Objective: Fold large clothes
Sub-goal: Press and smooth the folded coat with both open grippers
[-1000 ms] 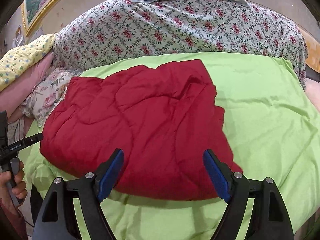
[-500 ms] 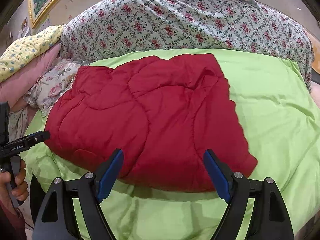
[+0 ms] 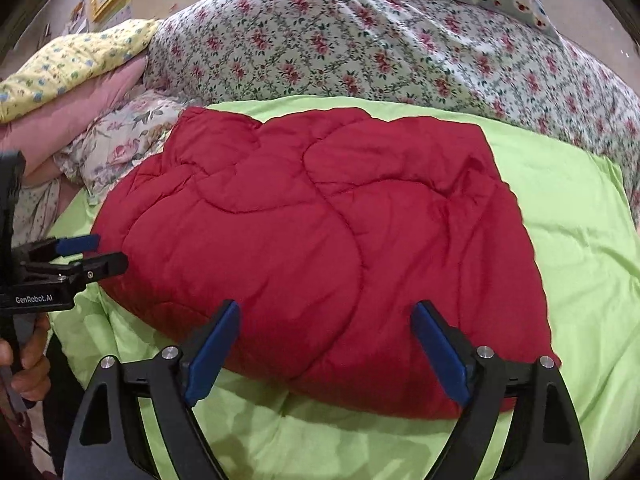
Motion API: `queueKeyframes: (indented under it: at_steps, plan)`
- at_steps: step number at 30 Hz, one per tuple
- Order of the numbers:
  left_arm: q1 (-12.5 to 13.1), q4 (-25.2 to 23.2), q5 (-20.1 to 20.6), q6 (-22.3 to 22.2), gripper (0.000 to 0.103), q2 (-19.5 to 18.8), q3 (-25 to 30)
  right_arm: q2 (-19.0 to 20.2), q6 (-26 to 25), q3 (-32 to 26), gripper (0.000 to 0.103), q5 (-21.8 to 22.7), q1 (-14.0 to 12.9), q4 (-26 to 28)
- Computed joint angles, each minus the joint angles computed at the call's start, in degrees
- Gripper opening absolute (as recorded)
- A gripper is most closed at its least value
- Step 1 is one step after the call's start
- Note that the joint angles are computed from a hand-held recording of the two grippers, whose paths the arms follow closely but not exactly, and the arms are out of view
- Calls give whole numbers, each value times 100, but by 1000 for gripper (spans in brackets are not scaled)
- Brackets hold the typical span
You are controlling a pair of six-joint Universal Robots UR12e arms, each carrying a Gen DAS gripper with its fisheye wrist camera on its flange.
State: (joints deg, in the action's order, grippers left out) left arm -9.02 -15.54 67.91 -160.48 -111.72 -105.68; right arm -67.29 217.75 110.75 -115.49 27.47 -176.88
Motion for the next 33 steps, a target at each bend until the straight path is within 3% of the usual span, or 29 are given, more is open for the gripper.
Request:
queueKeyframes:
  at_steps: [3, 6, 11, 18, 25, 33]
  plan:
    - [-61, -64, 88, 24, 91, -82, 117, 65, -42, -70, 91, 110, -75, 20]
    - [-113, -235, 136, 119, 103, -182, 271, 92, 12, -97, 91, 308, -195, -11]
    - [-172, -305, 197, 27, 103, -362, 505, 130, 160, -171, 92, 554, -445, 167]
    - [-215, -591, 274, -285, 103, -633, 993, 138, 344, -297, 93, 533, -710, 588]
    - [-267, -912, 738, -908, 103, -980, 1600, 99, 703, -282, 93, 453, -895, 801]
    - [-319, -1142, 1097, -1289, 103, -1234, 1981, 39, 1130, -80, 93, 519, -1058, 615]
